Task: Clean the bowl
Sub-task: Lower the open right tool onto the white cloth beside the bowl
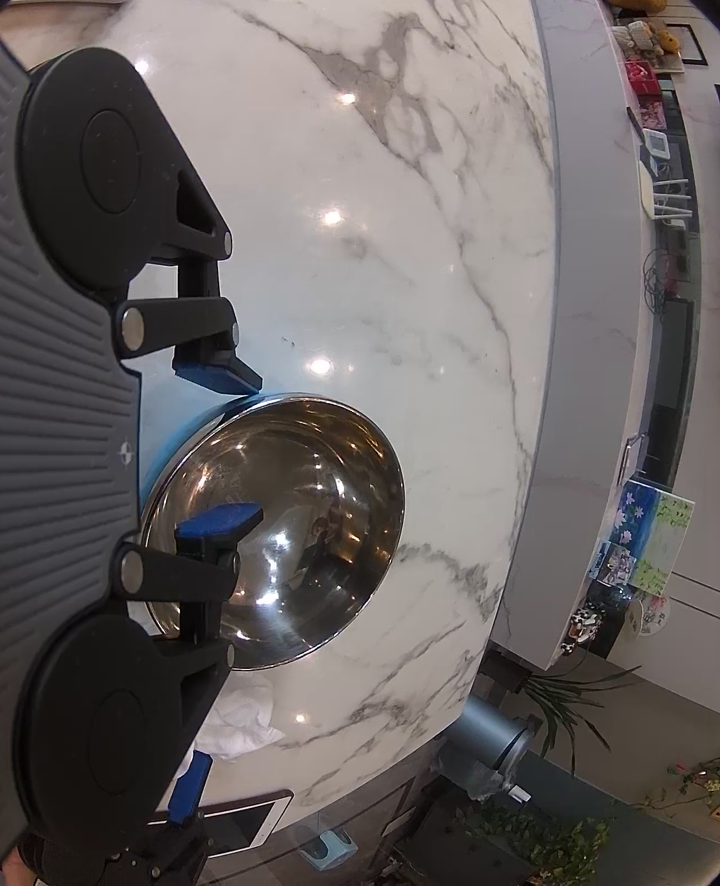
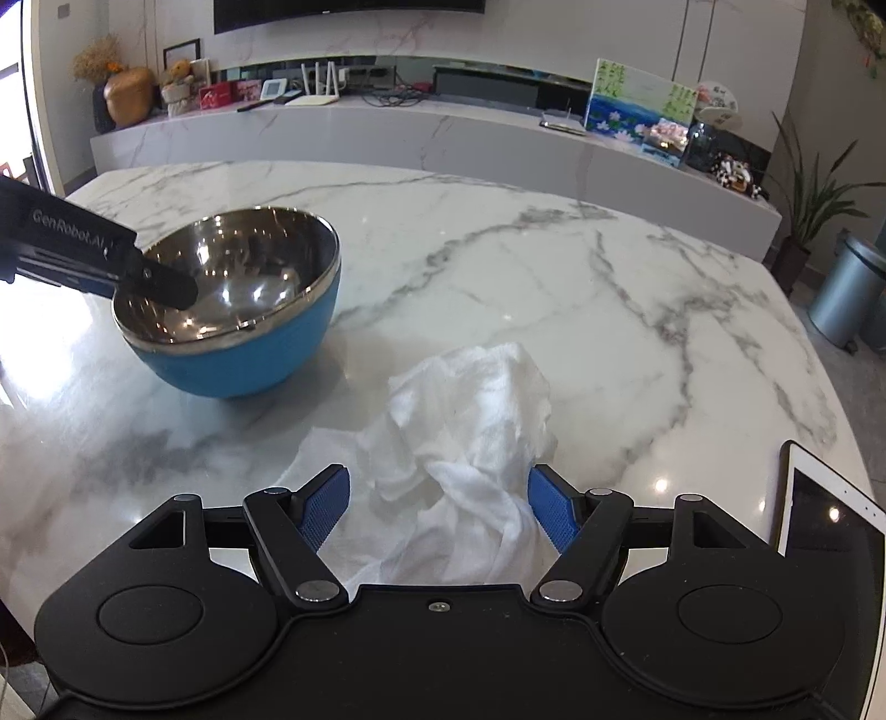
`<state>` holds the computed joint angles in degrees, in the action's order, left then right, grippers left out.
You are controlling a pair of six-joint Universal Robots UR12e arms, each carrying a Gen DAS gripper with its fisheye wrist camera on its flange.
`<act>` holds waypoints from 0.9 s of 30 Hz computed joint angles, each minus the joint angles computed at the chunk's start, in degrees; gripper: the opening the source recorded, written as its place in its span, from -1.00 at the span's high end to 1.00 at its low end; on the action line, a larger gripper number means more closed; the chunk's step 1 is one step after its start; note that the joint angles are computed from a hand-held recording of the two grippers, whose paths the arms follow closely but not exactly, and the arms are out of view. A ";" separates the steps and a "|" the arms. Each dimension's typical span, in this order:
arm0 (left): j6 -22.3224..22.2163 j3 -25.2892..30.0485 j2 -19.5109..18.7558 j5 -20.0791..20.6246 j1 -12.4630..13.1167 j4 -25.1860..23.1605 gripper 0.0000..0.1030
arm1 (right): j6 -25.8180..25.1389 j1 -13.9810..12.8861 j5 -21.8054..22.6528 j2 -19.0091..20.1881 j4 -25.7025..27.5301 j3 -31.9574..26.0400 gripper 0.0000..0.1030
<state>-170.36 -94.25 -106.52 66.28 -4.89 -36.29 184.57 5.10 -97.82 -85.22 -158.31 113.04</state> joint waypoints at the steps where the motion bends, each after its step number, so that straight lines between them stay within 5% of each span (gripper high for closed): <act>1: 0.01 0.10 -0.04 -0.10 0.04 -0.45 0.18 | -0.20 -0.10 0.16 0.00 -0.13 0.17 -0.35; 12: -0.16 0.35 -0.08 -1.05 0.23 -1.45 0.09 | 0.37 -0.45 2.02 0.40 -0.06 -0.29 -0.35; 19: 1.02 0.45 0.04 -1.17 0.33 -2.22 0.09 | -4.95 0.57 0.68 0.89 -0.15 -0.52 -0.38; 27: 0.96 0.61 -0.02 -1.02 0.24 -2.94 0.09 | -2.55 -0.40 3.23 1.03 2.12 -0.84 -0.38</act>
<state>-169.39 -93.64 -106.54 65.25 -4.64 -39.23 182.02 4.70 -94.59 -84.19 -156.19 112.19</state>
